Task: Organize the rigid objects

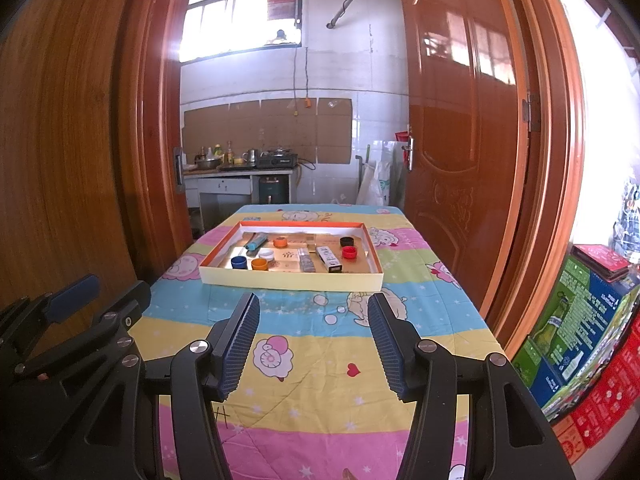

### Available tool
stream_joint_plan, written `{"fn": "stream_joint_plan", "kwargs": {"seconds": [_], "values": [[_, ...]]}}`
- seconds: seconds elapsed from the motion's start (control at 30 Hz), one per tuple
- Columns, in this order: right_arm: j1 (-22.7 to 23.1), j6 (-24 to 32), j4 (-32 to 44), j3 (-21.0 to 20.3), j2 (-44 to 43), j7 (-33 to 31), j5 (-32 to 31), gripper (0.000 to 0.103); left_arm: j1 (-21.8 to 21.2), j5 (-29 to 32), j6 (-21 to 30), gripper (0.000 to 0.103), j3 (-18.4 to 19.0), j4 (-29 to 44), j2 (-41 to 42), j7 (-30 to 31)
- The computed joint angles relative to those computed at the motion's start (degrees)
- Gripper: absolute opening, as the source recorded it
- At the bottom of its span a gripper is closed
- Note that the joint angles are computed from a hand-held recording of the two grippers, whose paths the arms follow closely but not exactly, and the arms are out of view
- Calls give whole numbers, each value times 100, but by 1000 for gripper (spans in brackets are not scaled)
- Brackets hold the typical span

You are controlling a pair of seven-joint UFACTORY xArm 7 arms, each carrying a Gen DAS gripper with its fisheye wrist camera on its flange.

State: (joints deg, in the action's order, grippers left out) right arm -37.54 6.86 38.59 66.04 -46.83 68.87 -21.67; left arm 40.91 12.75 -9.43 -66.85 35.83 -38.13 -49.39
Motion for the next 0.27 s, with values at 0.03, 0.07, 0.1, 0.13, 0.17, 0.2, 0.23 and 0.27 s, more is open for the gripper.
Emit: {"fn": "stream_joint_plan", "kwargs": {"seconds": [0.03, 0.07, 0.1, 0.13, 0.17, 0.2, 0.23, 0.27], "values": [[-3, -4, 0, 3, -1, -1, 1, 58, 0, -2, 0, 49, 0, 0, 0, 1], [2, 5, 1, -1, -1, -5, 5, 58, 0, -3, 0, 49, -1, 0, 0, 3], [-1, 4, 1, 2, 0, -6, 6, 58, 6, -8, 0, 49, -6, 1, -12, -2], [3, 5, 0, 0, 2, -6, 9, 58, 11, -20, 14, 49, -15, -7, -52, -16], [4, 10, 2, 1, 3, -5, 12, 58, 35, -23, 16, 49, -30, -10, -82, -27], [4, 10, 2, 1, 2, -6, 12, 58, 58, -25, -2, 49, -49, -23, -124, -41], [4, 9, 2, 1, 2, -6, 12, 58, 63, -20, -13, 49, -53, -30, -134, -43], [3, 6, 1, 2, -2, -4, 13, 58, 76, -13, -25, 49, -62, -27, -116, -41]]}}
